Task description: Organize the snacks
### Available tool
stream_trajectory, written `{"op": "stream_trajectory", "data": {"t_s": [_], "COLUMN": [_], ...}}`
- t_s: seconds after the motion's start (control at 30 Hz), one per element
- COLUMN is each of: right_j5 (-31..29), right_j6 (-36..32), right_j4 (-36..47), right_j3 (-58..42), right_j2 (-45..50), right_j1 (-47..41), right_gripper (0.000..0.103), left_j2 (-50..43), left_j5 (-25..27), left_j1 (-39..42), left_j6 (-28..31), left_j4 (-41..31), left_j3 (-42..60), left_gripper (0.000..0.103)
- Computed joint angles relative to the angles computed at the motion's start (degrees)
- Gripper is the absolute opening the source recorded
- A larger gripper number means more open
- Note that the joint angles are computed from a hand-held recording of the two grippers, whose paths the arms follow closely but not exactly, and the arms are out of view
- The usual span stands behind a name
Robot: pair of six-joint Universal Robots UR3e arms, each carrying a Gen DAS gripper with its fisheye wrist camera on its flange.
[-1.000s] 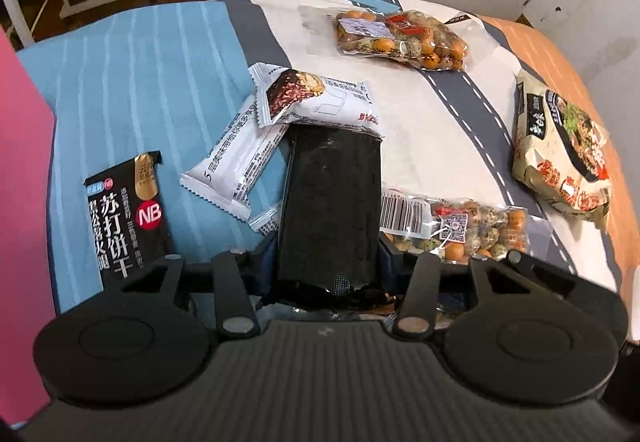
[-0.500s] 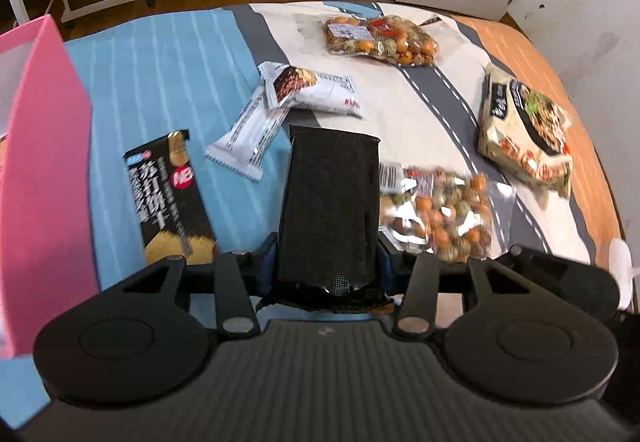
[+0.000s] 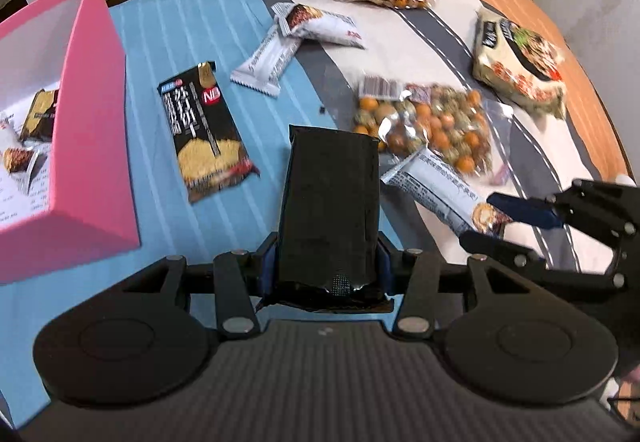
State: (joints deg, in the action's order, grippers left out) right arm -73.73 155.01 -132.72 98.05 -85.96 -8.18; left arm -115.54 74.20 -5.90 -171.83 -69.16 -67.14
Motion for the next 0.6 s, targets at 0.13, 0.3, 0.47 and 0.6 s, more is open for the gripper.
{"op": "stream_trajectory", "data": {"t_s": [0.13,0.3,0.47,0.6], "right_j5": [0.89,2.86,3.23,3.87], "right_j6": [-0.01,-1.07,-4.16,-3.36], "right_j4": [5.9,8.57,8.58,14.59], "right_j3": [-2.09,-2.67,-3.55,-6.3], "right_j2": [-1.64,-5.13,-4.25,-1.97], "right_j1": [-0.3,-0.25,1.34,0.27], "right_gripper": [0.035,0.009,0.009,0.022], "left_j2": [5.36,12.25,15.97,17.42], "left_j5": [-0.46,-3.16,-5.78,-4.53], "left_j1": [0.62,3.79,7.99,8.83], "left_j6": [1.3,4.04,5.19,5.06], "left_j4": [0.01,-2.75,-5.49,-4.3], "left_j3": [-5.03,-10.59,-14.19,-16.49], "left_gripper": [0.046,0.046,0.046,0.046]}}
